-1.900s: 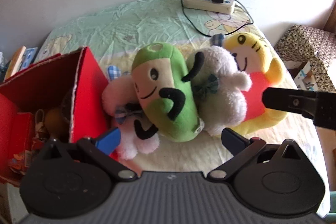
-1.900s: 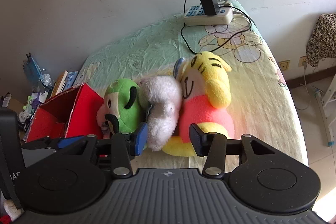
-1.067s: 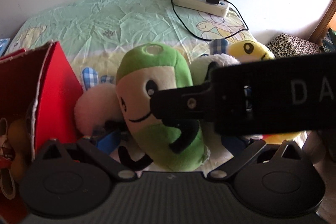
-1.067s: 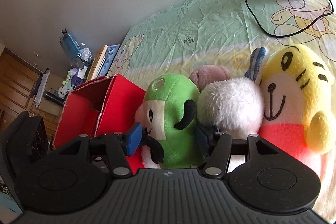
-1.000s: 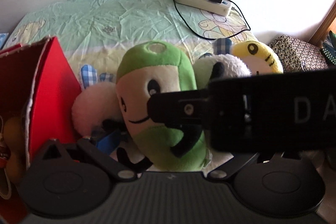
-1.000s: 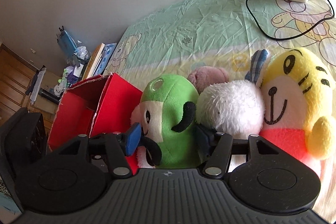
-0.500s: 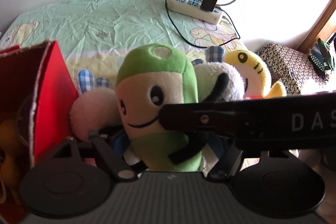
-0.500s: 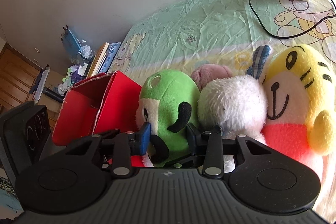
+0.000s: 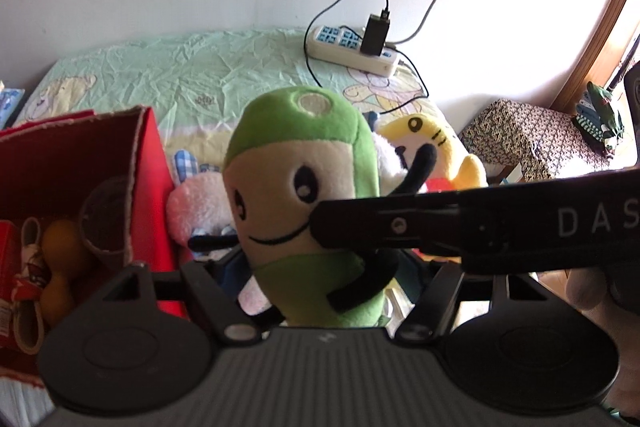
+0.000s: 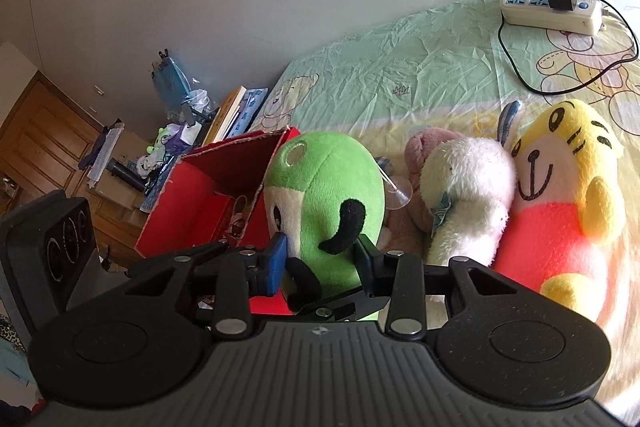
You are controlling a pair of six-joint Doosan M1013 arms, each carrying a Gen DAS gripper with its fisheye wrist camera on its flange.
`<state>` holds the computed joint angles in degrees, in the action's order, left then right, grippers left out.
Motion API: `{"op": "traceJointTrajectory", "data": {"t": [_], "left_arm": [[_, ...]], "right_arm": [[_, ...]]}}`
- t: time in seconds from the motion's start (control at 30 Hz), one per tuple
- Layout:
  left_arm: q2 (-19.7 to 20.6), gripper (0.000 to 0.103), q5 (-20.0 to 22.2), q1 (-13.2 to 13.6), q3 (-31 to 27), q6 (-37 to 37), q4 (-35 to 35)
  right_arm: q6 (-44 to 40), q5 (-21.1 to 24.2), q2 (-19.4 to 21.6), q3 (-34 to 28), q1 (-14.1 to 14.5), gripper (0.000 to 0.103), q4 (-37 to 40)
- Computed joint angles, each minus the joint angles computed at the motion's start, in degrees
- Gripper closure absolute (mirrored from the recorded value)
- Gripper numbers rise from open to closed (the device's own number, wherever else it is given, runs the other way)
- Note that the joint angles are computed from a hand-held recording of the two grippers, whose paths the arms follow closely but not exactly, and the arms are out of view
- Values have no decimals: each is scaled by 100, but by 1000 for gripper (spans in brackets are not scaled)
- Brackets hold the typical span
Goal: Organize objects
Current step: 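Lift the green plush with the right gripper toward the red box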
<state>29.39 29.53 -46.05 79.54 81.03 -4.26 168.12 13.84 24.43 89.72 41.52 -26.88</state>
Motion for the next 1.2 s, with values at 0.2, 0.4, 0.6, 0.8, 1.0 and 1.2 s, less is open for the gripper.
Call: {"op": "traceJointTrajectory", "data": {"t": [0.2,0.4,0.6,0.8,1.0,1.2], "left_arm": [[-289,32,-374,-21,270,-624,651],[-601,32,-803,76,598,-1055,1133],[-845,32,-1080,384,854,-620,893],[-965,32,-1017,827,1007,-86,620],[-890,32,-608,1285,951,521,326],[-684,32,-174,1536,778,761,452]], "right_arm": [[716,-106,-24,-77,129,63,-1004],[1071,-79,87,-385,227,63,-1700],[1094,106,411,-968,353,63,-1955],[484,155,976,-1797,434,63,-1308],[-558,133,1611,-2659,427,63,221],[-1344,217,2062,-3242,376,63,1631]]}}
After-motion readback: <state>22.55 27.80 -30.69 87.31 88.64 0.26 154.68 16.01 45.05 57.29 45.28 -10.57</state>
